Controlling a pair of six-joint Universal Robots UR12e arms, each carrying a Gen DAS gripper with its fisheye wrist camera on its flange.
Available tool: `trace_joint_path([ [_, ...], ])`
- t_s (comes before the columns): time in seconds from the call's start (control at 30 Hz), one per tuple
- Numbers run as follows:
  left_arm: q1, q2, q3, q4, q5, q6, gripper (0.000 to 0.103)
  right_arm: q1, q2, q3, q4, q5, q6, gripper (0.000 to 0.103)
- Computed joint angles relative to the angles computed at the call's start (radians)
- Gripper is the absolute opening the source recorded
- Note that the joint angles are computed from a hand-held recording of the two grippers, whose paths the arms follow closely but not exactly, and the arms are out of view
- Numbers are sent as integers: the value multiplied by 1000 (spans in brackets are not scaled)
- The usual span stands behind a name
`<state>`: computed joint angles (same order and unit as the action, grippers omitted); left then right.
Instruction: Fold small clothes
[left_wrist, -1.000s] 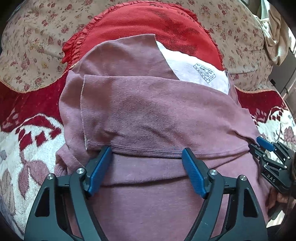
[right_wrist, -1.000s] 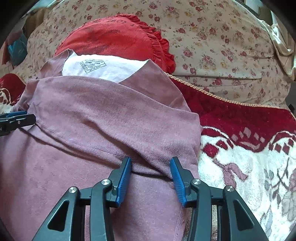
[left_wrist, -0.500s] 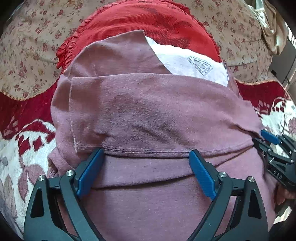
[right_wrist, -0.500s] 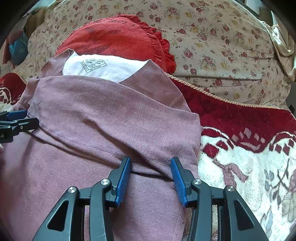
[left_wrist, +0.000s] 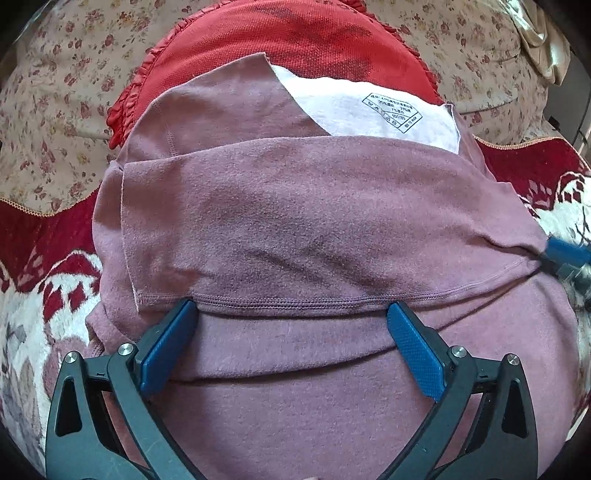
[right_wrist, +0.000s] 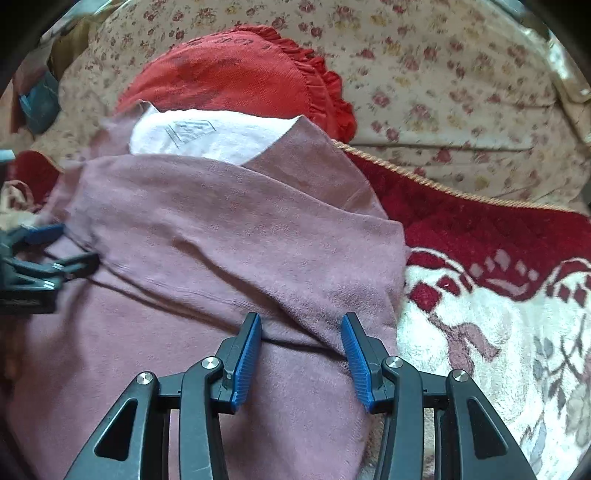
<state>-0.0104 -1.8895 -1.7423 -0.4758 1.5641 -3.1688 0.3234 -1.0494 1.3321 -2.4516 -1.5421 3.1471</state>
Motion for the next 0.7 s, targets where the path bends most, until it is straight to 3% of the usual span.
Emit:
trace_joint_path([
  [0.07,0,1,-1,-1,4,2,103,-16,-20,32,-96,5,61,43],
  [0.13,-2,3,-2,-2,15,7,103,-25,-33,54,-172,-54,133,43],
  [0.2,-2,2,1,-7,16,9,103,-37,-40,67,-201,-65,223,43],
  [0.27,-3,-1,6,-11,16,7,103,-42,-37,60,-181,-20,236,41],
  [0.4,-4,-2,9,-10,15,5,103,-25,-6,11,-74,103,123,26],
  [0.43,-4,-3,9,-10,14,4,103,-19,4,-4,-33,93,116,20],
  [0.53,-3,-2,9,-8,12,2,103,-3,38,-48,102,28,141,16],
  [0.7,-3,0,4,-3,12,-1,103,9,45,-58,104,-8,145,16],
])
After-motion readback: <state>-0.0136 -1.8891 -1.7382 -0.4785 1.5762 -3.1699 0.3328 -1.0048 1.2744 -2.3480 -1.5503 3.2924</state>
